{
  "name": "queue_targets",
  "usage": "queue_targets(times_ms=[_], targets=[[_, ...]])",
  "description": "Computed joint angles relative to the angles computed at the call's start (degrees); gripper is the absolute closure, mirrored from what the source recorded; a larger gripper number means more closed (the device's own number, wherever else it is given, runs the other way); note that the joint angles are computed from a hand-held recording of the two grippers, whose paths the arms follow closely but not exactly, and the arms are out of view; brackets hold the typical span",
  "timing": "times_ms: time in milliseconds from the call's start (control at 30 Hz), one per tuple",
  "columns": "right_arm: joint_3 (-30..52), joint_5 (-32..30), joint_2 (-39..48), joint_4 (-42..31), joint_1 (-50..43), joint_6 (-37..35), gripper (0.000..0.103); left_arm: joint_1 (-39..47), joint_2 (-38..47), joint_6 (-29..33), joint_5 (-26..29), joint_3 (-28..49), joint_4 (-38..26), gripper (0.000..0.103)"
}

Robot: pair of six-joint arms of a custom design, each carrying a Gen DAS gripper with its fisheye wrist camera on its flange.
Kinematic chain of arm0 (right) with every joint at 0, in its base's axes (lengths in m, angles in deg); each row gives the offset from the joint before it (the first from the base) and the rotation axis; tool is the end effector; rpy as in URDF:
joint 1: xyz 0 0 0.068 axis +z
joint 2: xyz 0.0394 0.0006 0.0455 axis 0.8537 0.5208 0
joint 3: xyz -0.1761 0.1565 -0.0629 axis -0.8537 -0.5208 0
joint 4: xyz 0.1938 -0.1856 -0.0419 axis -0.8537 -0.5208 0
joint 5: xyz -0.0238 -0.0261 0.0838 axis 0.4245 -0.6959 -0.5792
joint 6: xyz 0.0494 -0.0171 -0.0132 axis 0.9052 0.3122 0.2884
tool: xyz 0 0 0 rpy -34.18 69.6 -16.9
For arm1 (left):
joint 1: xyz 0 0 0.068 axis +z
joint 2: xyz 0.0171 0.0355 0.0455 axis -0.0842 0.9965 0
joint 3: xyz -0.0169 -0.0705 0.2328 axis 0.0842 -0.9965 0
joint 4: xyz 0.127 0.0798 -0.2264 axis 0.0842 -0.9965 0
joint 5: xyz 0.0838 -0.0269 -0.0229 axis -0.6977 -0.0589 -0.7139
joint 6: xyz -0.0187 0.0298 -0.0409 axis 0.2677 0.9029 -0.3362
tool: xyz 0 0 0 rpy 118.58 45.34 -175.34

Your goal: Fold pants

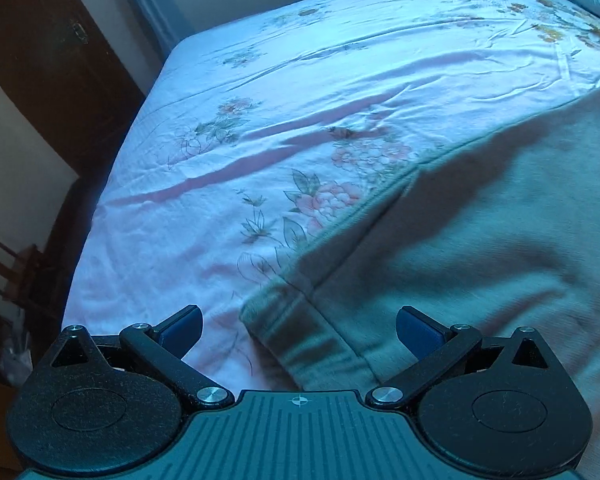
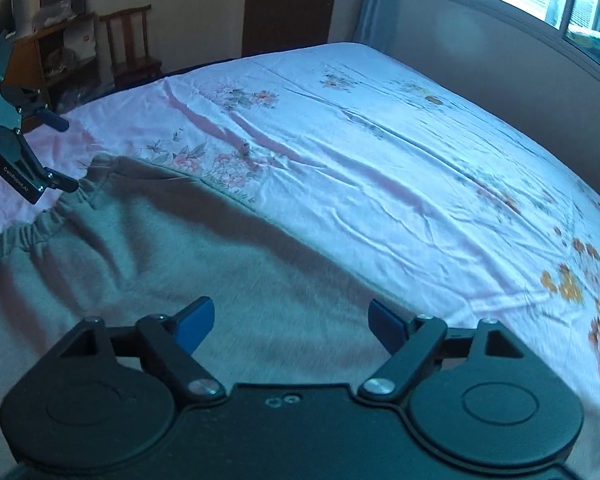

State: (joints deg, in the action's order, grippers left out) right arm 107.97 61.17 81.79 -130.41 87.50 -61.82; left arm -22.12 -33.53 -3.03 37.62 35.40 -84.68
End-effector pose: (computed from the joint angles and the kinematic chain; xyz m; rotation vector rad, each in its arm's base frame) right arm 0.2144 0.1240 0.3211 -1.0829 2.1855 0.2352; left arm 0.1806 -0.0412 0.2454 0.1796 2.5304 0.4054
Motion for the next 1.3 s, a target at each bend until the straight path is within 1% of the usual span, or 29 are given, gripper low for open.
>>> queue_targets(times_ms=[33, 100, 133, 200, 267, 333, 400, 433, 500, 600, 633, 767, 833, 867, 900, 967, 1000, 1033, 1067, 1100, 1200, 1300], targets=[[0.7, 0.3, 2.1, 1.3, 0.3, -0.4, 0.031, 1.2, 1.1, 1.6, 0.3, -0.2, 1.5, 0.002], [2.2, -0.1, 6.1, 3.5, 0.6, -0.5, 0.036, 4.2, 4.2, 5.1, 3.0, 0.1, 3.6, 0.013], [2.9, -0.4, 7.8, 4.2, 0.8, -0.9, 0.036, 5.9, 6.1, 7.3, 4.3, 0.5, 4.7, 0.02], [5.4, -0.2, 12.5, 4.9, 1.4, -3.0, 0.039, 8.1, 8.8, 11.6, 6.1, 0.8, 6.8, 0.025], [8.2, 0.1, 16.7, 5.0, 1.9, -5.5, 0.042, 11.0, 11.6, 15.9, 9.9, 1.8, 8.2, 0.035], [12.2, 0.1, 21.7, 4.2, 2.2, -8.3, 0.044, 14.1, 14.3, 18.4, 14.0, 2.9, 9.3, 0.036], [16.5, -0.8, 26.5, 2.1, 2.3, -10.4, 0.047, 17.4, 16.6, 19.2, 20.0, 3.9, 9.5, 0.036], [18.6, -0.9, 28.7, 1.1, 2.3, -11.2, 0.047, 18.3, 17.6, 19.5, 21.7, 4.0, 9.7, 0.036], [22.9, -1.9, 32.9, -1.2, 2.0, -12.2, 0.047, 19.6, 19.6, 20.2, 23.8, 3.8, 10.6, 0.036], [28.3, -3.1, 37.7, -3.4, 1.4, -13.4, 0.047, 20.9, 20.7, 20.3, 26.1, 3.3, 11.8, 0.044], [30.4, -3.1, 39.5, -4.4, 1.4, -13.7, 0.047, 21.2, 20.4, 20.1, 26.6, 3.1, 12.1, 0.048], [36.7, -3.0, 45.6, -8.1, 1.3, -14.2, 0.047, 20.4, 19.7, 19.6, 25.4, 2.3, 13.0, 0.055], [37.9, -2.7, 47.3, -9.0, 1.6, -14.4, 0.047, 19.5, 19.2, 18.9, 24.2, 2.0, 13.2, 0.058], [38.3, -2.5, 47.9, -9.4, 1.8, -14.3, 0.049, 19.1, 18.9, 18.4, 23.4, 1.8, 13.3, 0.06], [39.0, -2.6, 48.7, -10.2, 1.9, -14.0, 0.057, 18.5, 18.6, 18.0, 22.5, 1.6, 13.5, 0.061], [39.8, -3.1, 49.5, -11.6, 2.0, -13.1, 0.066, 17.0, 17.7, 17.5, 20.3, 1.0, 13.6, 0.064], [40.0, -3.0, 49.6, -12.1, 2.0, -12.7, 0.074, 16.1, 17.4, 17.1, 19.1, 0.9, 13.6, 0.065], [39.5, -2.3, 49.1, -12.0, 2.1, -12.5, 0.079, 15.2, 16.8, 16.6, 17.8, 0.7, 13.6, 0.068], [38.7, -1.6, 48.4, -11.6, 2.2, -12.2, 0.091, 14.3, 16.1, 15.8, 16.6, 0.4, 13.6, 0.07], [37.8, -1.3, 47.4, -11.1, 2.3, -12.2, 0.097, 13.5, 15.0, 15.1, 15.5, -0.1, 13.8, 0.071], [29.9, 0.3, 40.6, -6.1, 3.0, -12.1, 0.103, 10.8, 11.2, 13.6, 12.1, -1.9, 13.6, 0.076], [21.4, 1.3, 32.6, -1.8, 4.0, -12.0, 0.103, 8.9, 6.7, 10.9, 9.5, -2.9, 12.1, 0.079]])
